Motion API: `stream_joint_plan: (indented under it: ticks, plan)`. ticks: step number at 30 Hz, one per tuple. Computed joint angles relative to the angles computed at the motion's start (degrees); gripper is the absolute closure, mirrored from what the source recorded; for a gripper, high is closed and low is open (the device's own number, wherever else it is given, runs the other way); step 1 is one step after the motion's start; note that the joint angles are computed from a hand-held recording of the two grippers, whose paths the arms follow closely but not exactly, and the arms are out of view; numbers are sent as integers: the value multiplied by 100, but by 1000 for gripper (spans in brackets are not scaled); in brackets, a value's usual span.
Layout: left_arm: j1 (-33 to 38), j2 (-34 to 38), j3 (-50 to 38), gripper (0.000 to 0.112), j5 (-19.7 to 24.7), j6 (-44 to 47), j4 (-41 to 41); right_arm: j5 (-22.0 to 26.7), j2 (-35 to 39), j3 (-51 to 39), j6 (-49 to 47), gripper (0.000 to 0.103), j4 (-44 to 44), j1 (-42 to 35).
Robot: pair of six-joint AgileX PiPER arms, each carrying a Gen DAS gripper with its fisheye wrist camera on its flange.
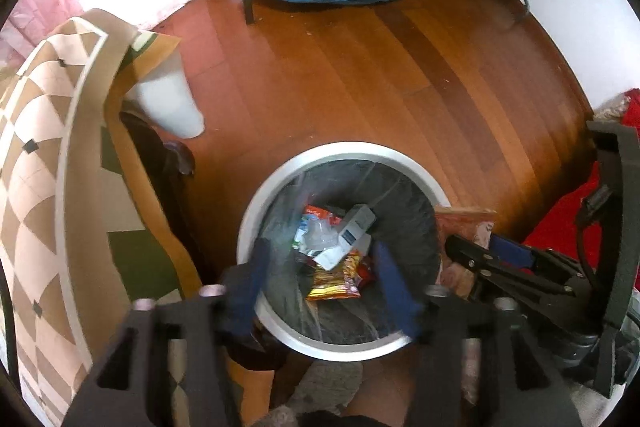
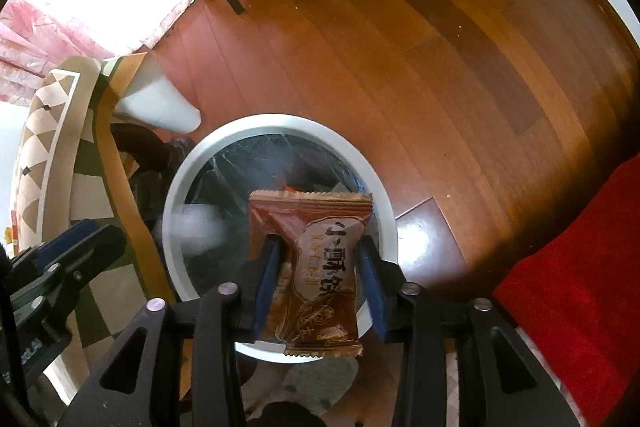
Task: Collect trash
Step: 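Open both tools over the bin to drop pastry and cup, then move both tools back over the table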
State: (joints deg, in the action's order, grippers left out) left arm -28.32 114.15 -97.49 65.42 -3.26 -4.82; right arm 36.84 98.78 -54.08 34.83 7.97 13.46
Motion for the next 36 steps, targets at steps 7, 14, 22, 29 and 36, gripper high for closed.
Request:
stream_joint_plan:
  ticks: [7, 14, 22, 29, 36]
  plan:
    - [176, -208, 247, 15, -113, -181, 288, 147, -66, -49, 175, 11, -114, -31]
    - [243, -429, 475, 12, -146, -215, 541, 719, -321, -122, 945, 0, -815, 250]
    - [240, -598, 436, 12, -67, -203, 576, 1341, -620, -260, 1619, 0, -1422, 596]
    - [247, -878, 351, 12, 85, -268, 680, 1923, -1017, -533, 1957, 0, -1708, 830]
    - [475, -1454, 59, 12, 392, -131, 631, 2806, -1705, -1173, 2499, 0, -2136, 1252]
